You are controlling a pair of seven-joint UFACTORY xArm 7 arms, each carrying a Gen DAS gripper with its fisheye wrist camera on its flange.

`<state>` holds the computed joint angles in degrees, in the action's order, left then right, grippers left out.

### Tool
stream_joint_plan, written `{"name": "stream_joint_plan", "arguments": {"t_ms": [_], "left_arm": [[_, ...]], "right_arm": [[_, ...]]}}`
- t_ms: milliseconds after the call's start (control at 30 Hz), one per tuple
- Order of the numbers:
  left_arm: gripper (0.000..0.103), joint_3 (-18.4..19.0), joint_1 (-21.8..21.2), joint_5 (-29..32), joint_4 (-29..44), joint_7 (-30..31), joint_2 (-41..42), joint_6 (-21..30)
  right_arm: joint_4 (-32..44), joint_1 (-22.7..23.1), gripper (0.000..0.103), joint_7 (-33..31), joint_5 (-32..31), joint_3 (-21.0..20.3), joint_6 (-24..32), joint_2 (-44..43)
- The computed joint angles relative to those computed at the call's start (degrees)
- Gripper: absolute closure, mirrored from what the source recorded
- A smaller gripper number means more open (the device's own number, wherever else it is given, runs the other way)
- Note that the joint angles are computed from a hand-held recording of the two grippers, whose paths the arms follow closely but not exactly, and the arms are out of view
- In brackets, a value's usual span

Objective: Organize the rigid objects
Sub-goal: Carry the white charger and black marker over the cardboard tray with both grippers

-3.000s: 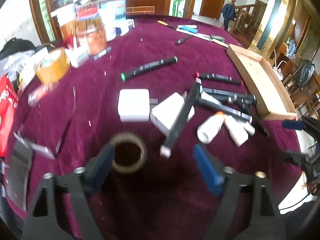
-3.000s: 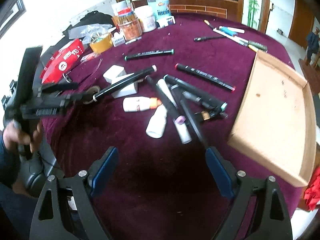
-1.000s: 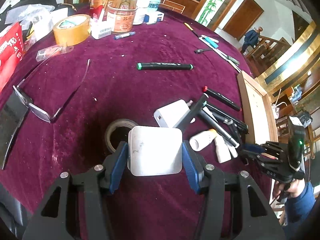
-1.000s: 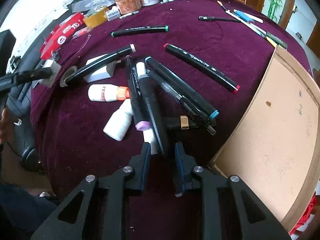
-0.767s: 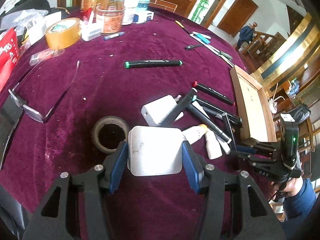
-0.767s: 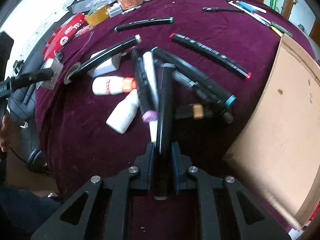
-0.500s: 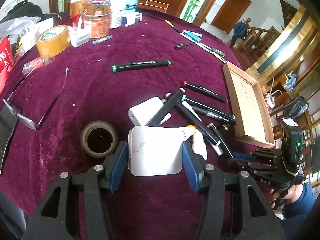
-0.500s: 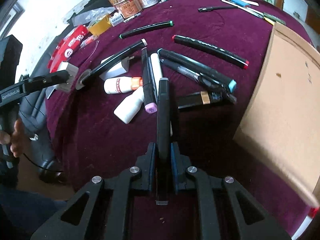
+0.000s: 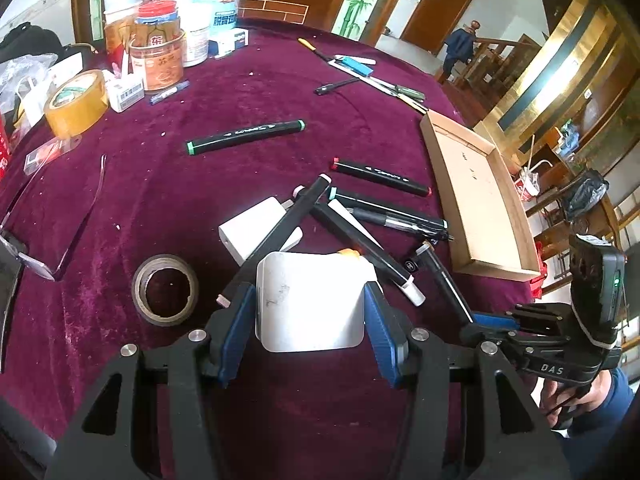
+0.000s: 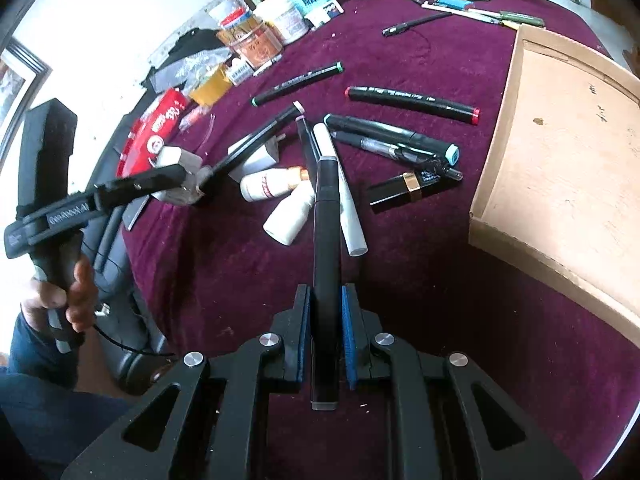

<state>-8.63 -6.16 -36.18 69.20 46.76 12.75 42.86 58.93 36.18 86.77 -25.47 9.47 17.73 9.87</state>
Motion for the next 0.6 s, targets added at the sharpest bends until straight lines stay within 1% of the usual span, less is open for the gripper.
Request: {"name": "stream_joint_plan", "arguments": {"t_ms": [133, 267, 467, 600], "left_arm": [[0.05, -0.2, 0.06, -0.65, -0.03, 0.8, -0.4, 0.79], [0.05, -0.28, -0.21, -0.95, 0.15, 1.45, -0.71, 1.67], [0.05, -0.98, -1.53, -0.51, 2.07, 2.48, -0.51, 3.79], [0.05, -2.0, -3.27, -0.01, 4.36, 2.92, 0.43, 5.25]], "right_arm": [[-0.9, 0.72, 0.09, 6.33, -4.59, -1.28, -0.14, -1.79], [-1.64, 0.02, 0.09, 12.95, -9.54, -1.03, 1.68, -3.9], [-4.61, -3.15, 0.09, 21.58, -13.65, 1.19, 3.81, -8.04], [-6.82, -5.61, 0.09, 23.48, -13.55, 3.23, 5.97, -11.22]]}}
